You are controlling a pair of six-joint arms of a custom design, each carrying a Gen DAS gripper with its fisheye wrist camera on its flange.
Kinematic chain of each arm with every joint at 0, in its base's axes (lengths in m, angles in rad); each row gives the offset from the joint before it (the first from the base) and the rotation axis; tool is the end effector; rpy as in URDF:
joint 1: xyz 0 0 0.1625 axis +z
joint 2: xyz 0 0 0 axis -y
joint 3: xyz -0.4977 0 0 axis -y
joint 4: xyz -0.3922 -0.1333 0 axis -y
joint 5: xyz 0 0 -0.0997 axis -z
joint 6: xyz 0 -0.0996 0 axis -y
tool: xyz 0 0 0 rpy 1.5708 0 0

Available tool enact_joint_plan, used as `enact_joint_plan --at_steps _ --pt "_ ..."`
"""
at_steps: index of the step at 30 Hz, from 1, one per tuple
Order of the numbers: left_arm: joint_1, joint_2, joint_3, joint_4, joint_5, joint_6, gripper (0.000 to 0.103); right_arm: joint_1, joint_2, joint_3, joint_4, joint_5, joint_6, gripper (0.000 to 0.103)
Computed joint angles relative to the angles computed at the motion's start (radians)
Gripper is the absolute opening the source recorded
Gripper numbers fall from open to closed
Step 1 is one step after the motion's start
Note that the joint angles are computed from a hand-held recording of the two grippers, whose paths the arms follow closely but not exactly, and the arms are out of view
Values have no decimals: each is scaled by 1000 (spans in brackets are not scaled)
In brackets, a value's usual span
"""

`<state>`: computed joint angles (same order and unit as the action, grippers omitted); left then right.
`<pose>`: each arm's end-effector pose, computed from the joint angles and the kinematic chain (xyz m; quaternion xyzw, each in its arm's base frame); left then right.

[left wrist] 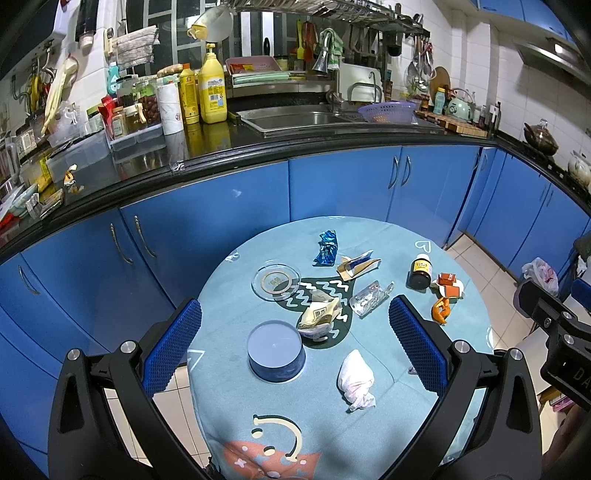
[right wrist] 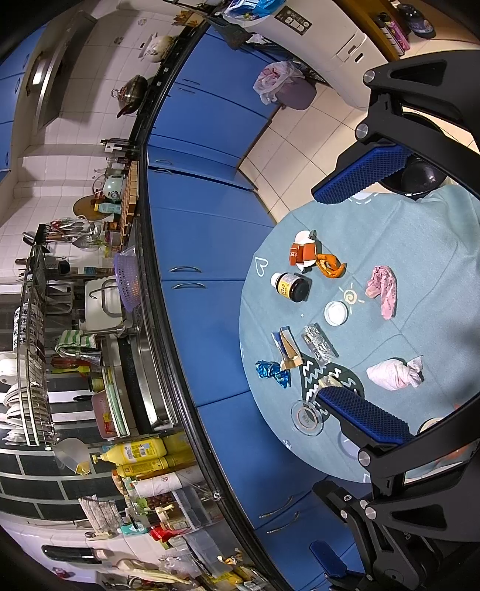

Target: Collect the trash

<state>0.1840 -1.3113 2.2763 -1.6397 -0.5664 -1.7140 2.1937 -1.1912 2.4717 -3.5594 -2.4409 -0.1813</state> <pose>-0.3255 -0.2817 0.2099 0.0771 0.8134 -0.4260 0.3885 0.2881 -0.3030 0.2650 0.1984 -0.8399 0.3934 0.3169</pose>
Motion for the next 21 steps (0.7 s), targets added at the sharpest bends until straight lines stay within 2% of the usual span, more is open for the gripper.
enact_joint_plan --at_steps 21 --pt "0 7 5 -12 0 1 100 -8 5 6 -19 7 -9 97"
